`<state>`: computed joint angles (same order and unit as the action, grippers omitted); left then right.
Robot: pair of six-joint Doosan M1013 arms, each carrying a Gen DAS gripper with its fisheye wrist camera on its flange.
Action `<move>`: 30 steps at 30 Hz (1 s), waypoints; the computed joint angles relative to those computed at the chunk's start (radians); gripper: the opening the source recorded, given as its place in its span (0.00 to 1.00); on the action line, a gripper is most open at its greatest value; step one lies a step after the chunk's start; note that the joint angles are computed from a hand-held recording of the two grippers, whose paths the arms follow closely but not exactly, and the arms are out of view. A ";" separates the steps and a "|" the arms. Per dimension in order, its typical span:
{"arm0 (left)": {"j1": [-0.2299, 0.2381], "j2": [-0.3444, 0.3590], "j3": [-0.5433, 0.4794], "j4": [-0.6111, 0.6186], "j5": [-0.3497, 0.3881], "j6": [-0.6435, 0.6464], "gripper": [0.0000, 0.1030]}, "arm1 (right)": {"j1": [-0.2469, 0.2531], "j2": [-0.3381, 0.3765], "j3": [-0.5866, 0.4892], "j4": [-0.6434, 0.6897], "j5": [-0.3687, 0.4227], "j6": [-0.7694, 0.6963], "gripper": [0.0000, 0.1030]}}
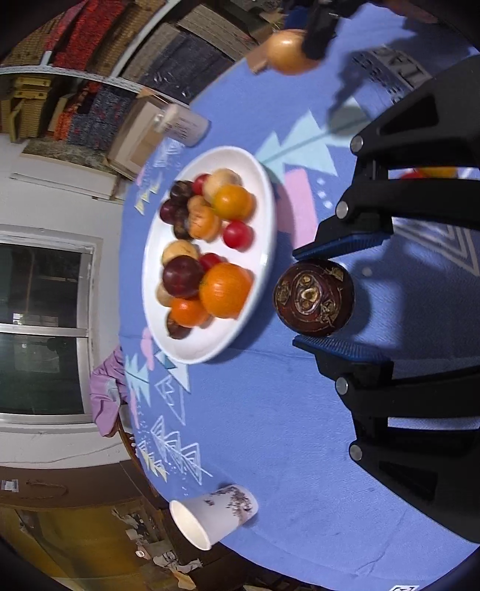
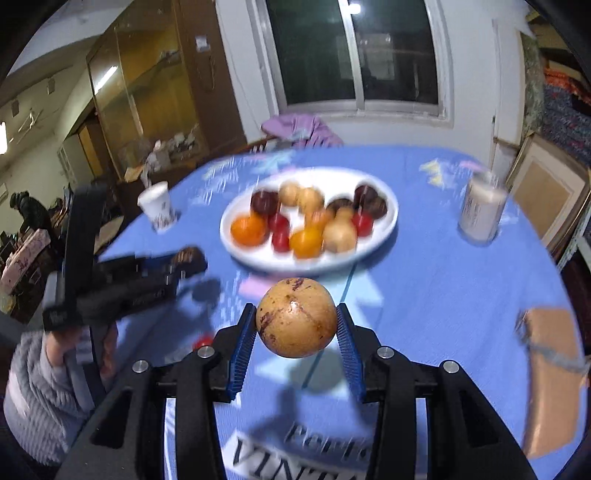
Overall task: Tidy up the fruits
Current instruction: 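Carry both held fruits over the plate and open both tools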
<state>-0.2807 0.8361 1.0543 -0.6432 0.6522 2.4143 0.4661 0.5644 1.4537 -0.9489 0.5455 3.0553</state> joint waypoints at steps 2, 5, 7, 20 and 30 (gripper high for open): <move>-0.006 0.001 -0.024 -0.014 0.013 -0.001 0.40 | -0.012 -0.009 -0.020 -0.053 0.004 0.042 0.43; -0.020 0.010 -0.067 -0.015 0.038 -0.010 0.40 | -0.035 -0.011 -0.062 -0.119 -0.006 0.101 0.43; -0.035 0.024 -0.101 -0.010 0.052 -0.019 0.40 | -0.052 0.002 -0.095 -0.133 -0.013 0.123 0.43; -0.089 0.156 -0.295 0.146 0.124 -0.168 0.40 | -0.147 0.199 -0.342 0.334 0.046 -0.289 0.43; -0.084 0.193 -0.361 0.125 0.164 -0.161 0.43 | -0.174 0.262 -0.400 0.458 0.075 -0.373 0.44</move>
